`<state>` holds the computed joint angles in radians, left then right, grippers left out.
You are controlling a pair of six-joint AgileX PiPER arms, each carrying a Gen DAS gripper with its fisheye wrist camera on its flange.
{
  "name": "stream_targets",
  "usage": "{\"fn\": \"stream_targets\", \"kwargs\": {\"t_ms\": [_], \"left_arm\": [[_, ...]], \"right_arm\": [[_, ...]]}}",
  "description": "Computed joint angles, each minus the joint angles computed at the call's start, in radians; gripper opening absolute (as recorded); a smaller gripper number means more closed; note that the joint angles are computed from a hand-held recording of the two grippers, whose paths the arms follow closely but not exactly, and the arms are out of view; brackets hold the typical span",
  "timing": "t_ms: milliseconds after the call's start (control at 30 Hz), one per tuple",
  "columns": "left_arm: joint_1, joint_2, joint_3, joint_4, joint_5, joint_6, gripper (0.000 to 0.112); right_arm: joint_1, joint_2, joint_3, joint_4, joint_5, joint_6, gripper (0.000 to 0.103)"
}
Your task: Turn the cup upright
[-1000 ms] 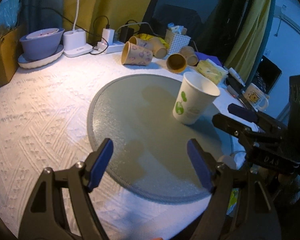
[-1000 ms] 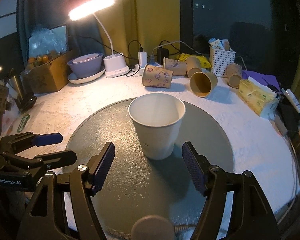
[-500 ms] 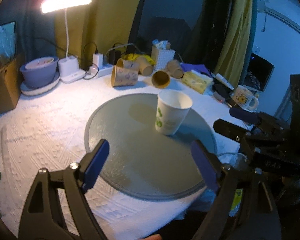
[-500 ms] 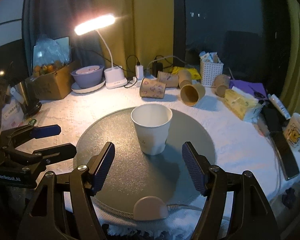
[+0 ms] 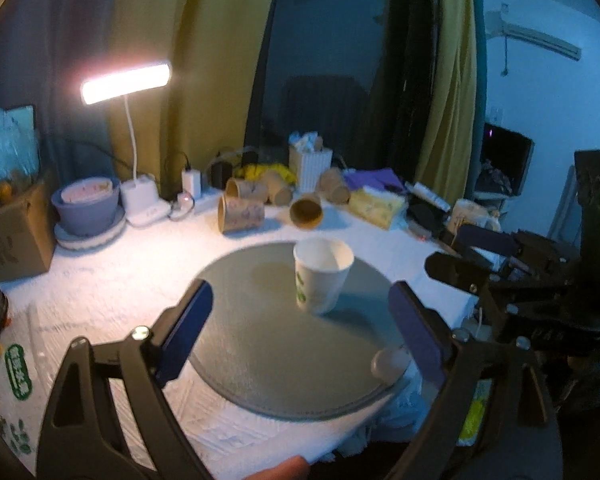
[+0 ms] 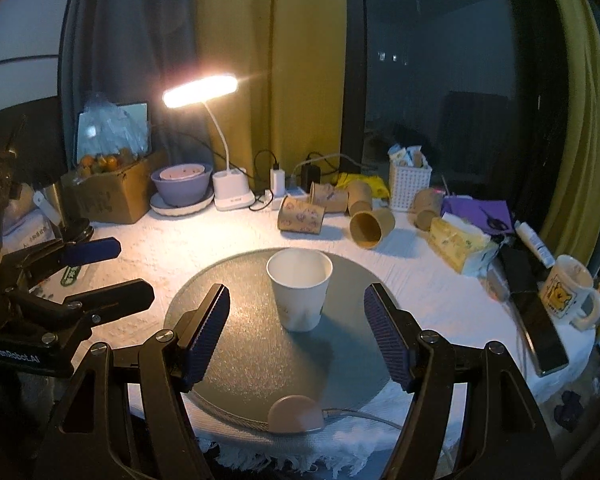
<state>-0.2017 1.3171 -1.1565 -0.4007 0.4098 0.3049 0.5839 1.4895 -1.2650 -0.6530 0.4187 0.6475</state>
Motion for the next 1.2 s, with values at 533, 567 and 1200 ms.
{"fn": "stream_targets", "kwargs": {"t_ms": [533,567,1200], "left_arm": [[0.029,-0.135,0.035,-0.061,-0.076,0.074,0.091],[0.03,-0.143,0.039,-0.067,-0.081,0.08,0.091],[0.053,-0.224,0.08,-0.208,-0.107,0.227,0.091]], "right_arm": [[0.081,-0.109,-0.006,-0.099,0.082,0.06,0.073],[0.082,-0.112,-0.006,-0.098,0.084,0.059,0.073],[0.126,-0.164,-0.012,-0.173,0.141,0.142,0.075]]}}
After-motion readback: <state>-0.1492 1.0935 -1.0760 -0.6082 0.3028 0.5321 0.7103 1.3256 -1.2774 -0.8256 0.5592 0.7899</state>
